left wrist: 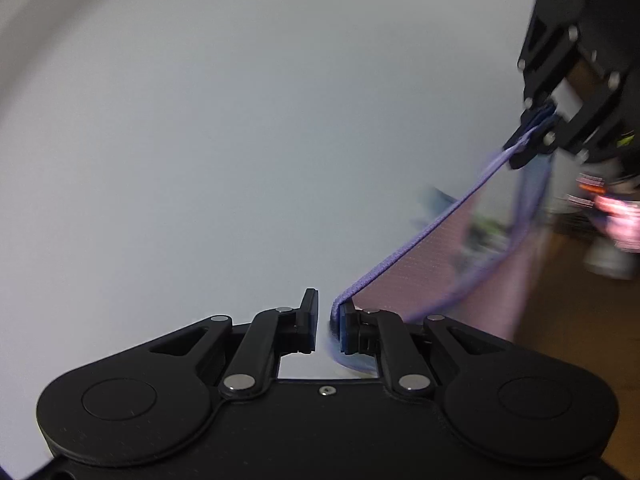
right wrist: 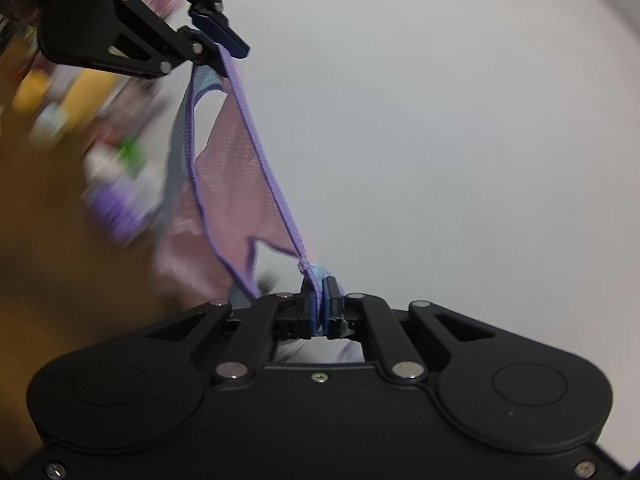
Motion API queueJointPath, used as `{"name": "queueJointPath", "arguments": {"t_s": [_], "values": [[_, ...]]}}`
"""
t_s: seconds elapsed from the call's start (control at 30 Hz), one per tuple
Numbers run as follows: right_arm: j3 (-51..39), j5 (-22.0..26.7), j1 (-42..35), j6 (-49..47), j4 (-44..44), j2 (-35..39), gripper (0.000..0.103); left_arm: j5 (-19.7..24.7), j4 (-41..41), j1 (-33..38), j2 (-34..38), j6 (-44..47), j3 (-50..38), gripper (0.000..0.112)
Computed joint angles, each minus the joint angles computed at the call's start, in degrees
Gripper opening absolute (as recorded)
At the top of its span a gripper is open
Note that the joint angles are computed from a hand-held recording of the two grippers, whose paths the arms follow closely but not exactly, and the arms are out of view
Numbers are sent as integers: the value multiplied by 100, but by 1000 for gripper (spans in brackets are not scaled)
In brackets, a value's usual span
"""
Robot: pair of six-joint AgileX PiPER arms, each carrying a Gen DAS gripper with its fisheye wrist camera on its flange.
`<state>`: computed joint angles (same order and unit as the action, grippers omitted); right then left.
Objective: Fold clothes
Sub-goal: 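Lay the garment flat on the desk and open both grippers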
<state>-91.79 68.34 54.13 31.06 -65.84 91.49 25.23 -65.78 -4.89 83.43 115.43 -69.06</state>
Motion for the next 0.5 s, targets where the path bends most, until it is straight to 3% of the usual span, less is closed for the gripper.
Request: {"name": "queueJointPath", "arguments": {"t_s": [0.03,0.07,0.1,0.2,0.27,0.33,0.37,0.47,0.5], "values": [[573,21,160,303,299,-61,9,231,126,111,-17,-95,501,45],[1146,-187,194,596,547,-201,12,525,283,259,42,-358,1011,51],[1719,-224,379,1070,1024,-112,14,877,520,424,221,-686,1420,51],[3177,-1169,764,2308,1649,-466,20,1365,555,846,492,-1113,1682,55],[3573,-1219,1081,3185,1567,-729,27,1678,300,1181,651,-1352,1463,70],[3776,-1098,1289,3658,1202,-1073,35,1422,-37,1043,909,-1745,1055,79],[3775,-1203,1138,3594,1111,-1152,35,1035,-1,774,1192,-2061,696,79],[3836,-2174,7,3511,838,-1183,34,86,1168,5,2364,-3747,-705,74],[3800,-2646,-504,3465,844,-1044,34,64,1667,-86,2708,-4320,-1104,72]]}}
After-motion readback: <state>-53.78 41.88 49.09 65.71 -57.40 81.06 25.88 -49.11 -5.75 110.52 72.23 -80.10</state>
